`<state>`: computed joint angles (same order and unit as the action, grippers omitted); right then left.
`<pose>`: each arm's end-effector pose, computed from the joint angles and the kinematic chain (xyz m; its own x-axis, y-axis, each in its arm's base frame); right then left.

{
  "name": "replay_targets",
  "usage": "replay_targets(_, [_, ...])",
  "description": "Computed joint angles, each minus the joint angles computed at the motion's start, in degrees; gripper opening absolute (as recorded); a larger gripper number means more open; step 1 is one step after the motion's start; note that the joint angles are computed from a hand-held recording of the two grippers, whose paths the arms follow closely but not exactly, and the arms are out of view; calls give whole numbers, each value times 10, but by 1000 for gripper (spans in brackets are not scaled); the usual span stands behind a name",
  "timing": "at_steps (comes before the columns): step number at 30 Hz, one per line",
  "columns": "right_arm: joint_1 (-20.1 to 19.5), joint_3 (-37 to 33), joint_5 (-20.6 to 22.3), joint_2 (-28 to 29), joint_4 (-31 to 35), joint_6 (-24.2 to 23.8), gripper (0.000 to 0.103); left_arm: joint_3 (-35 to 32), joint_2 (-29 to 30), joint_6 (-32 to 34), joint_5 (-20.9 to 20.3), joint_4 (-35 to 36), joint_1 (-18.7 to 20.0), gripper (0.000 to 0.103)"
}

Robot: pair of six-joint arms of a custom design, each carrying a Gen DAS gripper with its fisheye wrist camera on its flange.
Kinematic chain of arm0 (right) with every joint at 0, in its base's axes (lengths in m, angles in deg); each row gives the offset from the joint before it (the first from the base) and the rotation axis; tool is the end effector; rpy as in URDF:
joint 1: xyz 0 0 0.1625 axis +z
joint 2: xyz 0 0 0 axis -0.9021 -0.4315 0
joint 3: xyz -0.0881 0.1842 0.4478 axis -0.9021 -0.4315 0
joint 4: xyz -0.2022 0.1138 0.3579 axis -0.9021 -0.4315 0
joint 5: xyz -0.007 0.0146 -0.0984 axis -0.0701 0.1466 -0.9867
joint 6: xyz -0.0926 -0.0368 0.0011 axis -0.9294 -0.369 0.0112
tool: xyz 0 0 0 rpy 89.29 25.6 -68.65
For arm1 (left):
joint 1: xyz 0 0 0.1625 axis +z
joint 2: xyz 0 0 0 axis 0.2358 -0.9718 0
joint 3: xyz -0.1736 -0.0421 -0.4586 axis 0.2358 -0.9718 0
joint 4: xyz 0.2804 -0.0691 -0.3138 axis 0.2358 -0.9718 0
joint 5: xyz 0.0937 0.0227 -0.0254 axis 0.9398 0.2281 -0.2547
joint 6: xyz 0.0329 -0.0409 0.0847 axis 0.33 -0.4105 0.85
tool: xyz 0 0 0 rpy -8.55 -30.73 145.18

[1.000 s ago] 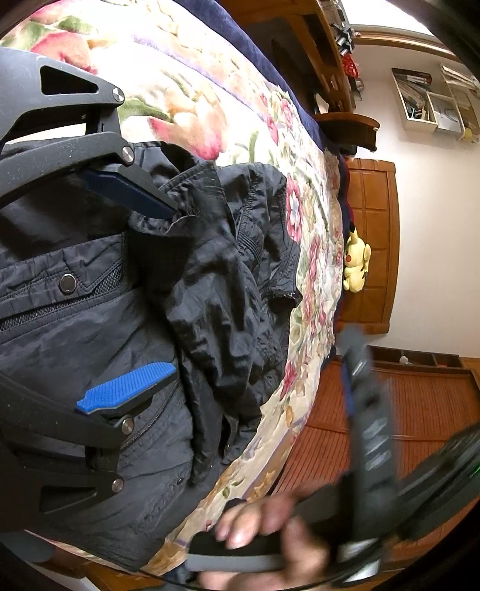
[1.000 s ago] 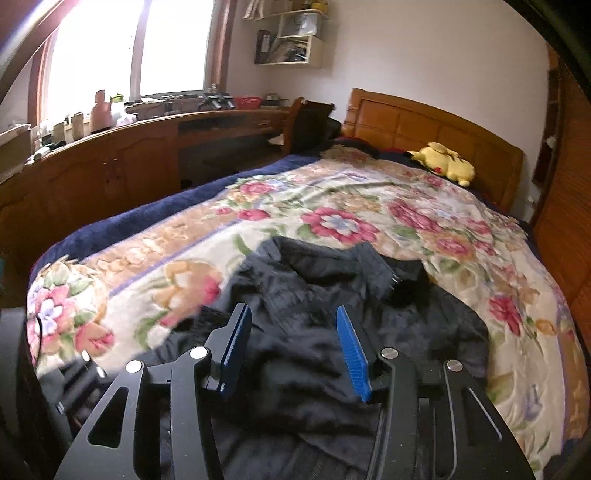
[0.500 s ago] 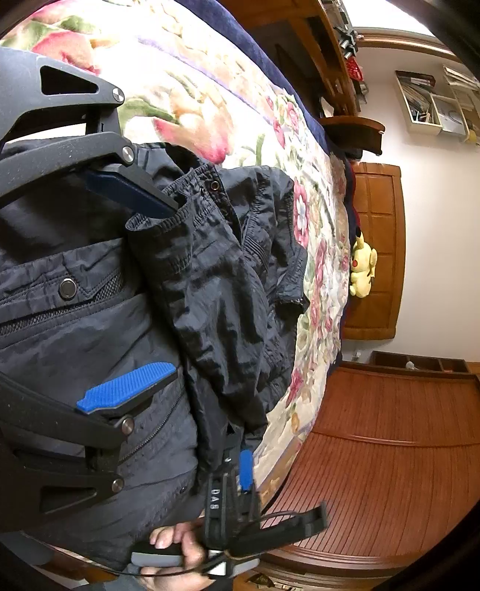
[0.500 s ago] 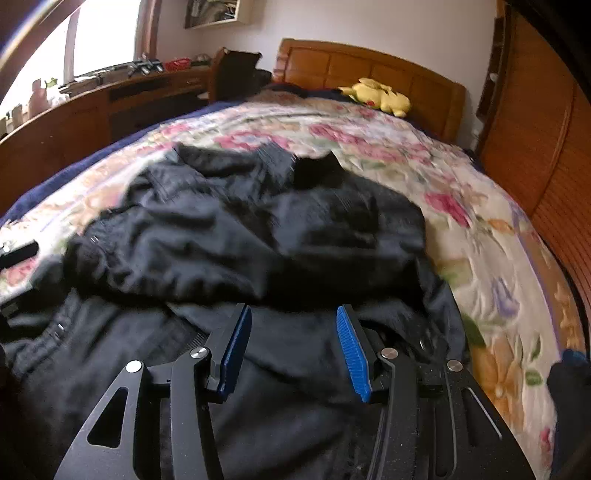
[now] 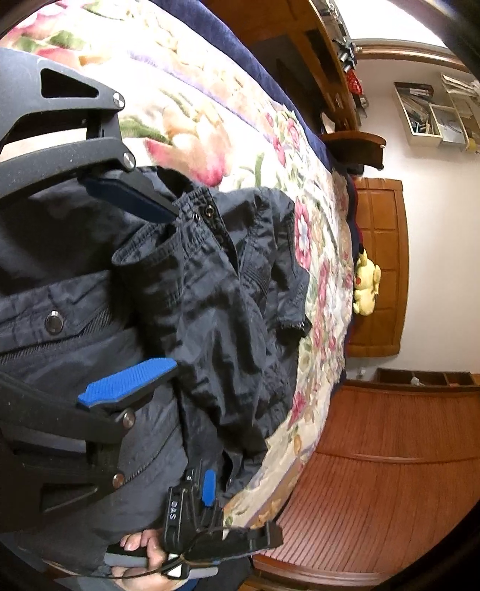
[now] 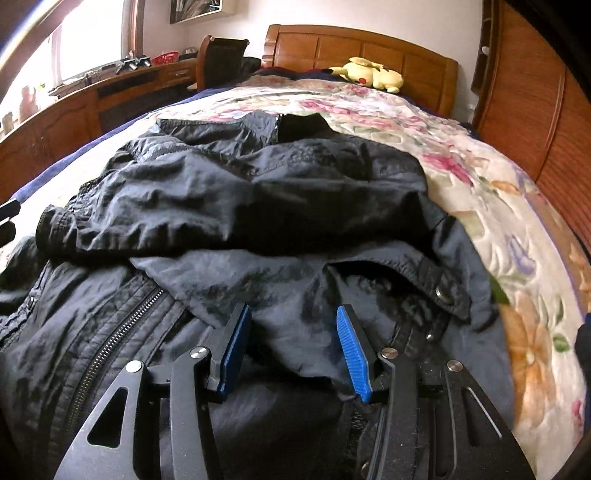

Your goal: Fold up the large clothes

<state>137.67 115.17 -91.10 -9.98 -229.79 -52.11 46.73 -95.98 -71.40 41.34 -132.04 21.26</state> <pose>-0.0292 -0.5761 0.3594 -0.5491 -0.5469 0.6320 -0.8218 0.4910 -0.2891 -0.3733 -0.5369 -0.0165 -0.7362 -0.1436 -0.6614 0.4976 0.5476 -0.6727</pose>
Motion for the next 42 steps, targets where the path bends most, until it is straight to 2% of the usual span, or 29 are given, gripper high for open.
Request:
replay_targets(3, [-3, -2, 4, 3, 3, 3, 50, -1, -10, -38, -6, 45, 11, 74])
replay_targets(5, [-5, -4, 7, 5, 8, 6, 50, -3, -16, -84, -8, 103, 16, 68])
replay_targets(10, [-11, -10, 15, 4, 25, 12, 50, -15, -18, -126, -29, 175, 29, 63])
replay_targets(15, [-14, -8, 18, 4, 22, 12, 50, -24, -22, -155, -49, 215, 41, 43])
replay_targets(17, [-16, -16, 22, 4, 44, 21, 50, -25, -20, -153, -48, 213, 40, 22])
replay_targets(18, [-18, -22, 25, 4, 57, 29, 50, -23, -18, -142, -48, 198, 38, 18])
replay_targets(19, [-19, -26, 28, 4, 67, 34, 50, -23, -17, -143, -42, 198, 35, 7])
replay_targets(20, [-21, -27, 32, 3, 71, 37, 50, -21, -16, -145, -31, 196, 30, 5])
replay_targets(25, [-18, -16, 22, 2, 31, 43, 50, 4, -24, -148, -2, 164, 2, 4])
replay_targets(27, [-16, -11, 10, -5, 21, 51, 50, 14, -31, -164, 6, 176, -10, 4])
replay_targets(30, [-28, 5, 22, -34, 12, 57, 50, 26, -46, -208, 22, 243, -25, 4])
replay_targets(34, [-51, 21, 39, -70, 13, 47, 50, 52, -65, -225, 7, 246, -38, 5])
replay_targets(36, [-62, 28, 42, -86, 6, 40, 50, 58, -76, -293, 28, 328, -50, 5])
replay_targets(37, [-71, 31, 47, -97, 10, 37, 50, 62, -82, -322, 36, 362, -56, 10])
replay_targets(38, [-79, 33, 51, -105, 14, 34, 50, 72, -88, -336, 36, 373, -63, 21])
replay_targets(39, [-87, 35, 55, -113, 19, 30, 50, 81, -91, -338, 34, 366, -68, 28])
replay_targets(40, [-93, 40, 54, -122, 20, 28, 50, 90, -95, -342, 33, 360, -73, 38])
replay_targets(42, [-108, 46, 58, -135, 22, 19, 50, 110, -104, -365, 32, 363, -85, 41])
